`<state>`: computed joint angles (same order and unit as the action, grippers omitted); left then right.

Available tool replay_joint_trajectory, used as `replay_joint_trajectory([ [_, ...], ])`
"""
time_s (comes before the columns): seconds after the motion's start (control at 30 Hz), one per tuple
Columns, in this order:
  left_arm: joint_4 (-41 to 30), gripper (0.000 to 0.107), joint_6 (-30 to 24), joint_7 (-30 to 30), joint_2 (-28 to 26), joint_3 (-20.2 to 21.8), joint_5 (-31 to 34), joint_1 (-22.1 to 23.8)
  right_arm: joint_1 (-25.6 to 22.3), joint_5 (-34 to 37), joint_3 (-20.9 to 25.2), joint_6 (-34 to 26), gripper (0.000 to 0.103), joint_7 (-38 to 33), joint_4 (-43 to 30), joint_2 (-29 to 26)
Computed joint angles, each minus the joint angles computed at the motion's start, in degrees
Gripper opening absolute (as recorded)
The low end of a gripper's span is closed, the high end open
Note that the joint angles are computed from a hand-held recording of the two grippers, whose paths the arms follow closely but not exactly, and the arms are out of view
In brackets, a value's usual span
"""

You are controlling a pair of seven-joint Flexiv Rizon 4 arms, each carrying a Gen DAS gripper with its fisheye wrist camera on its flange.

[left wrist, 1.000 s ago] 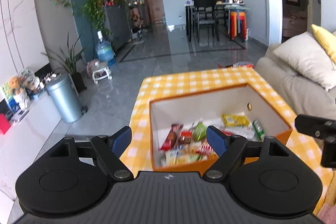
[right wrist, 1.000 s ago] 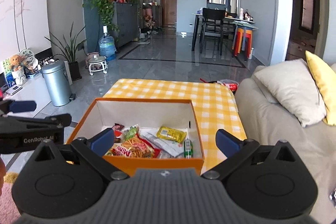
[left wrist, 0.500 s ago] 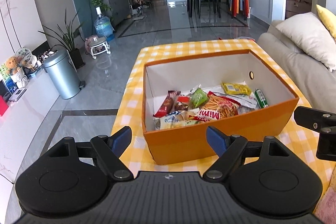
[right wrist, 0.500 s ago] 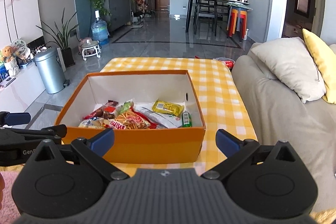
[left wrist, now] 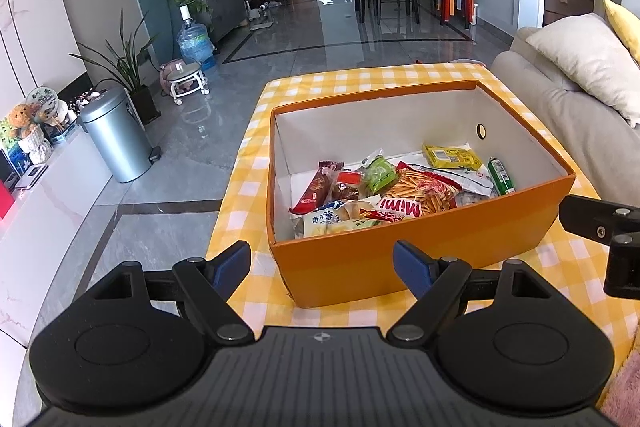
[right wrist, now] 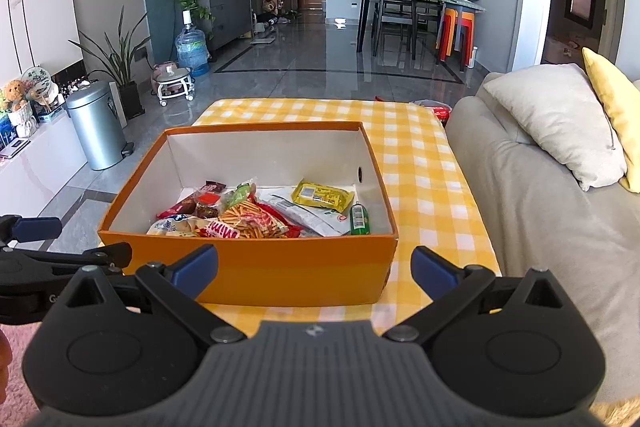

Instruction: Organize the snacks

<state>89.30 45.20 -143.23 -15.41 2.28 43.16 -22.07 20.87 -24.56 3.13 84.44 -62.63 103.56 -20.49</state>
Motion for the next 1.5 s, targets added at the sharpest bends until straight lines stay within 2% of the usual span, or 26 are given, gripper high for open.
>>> replay_joint_trajectory([
  [1.5, 1.1, 0.095, 0.9, 0.7, 0.7, -0.2, -1.0, 0.7, -1.0, 3.0, 1.9, -2.4, 0.099, -2.9, -0.7, 0.1],
])
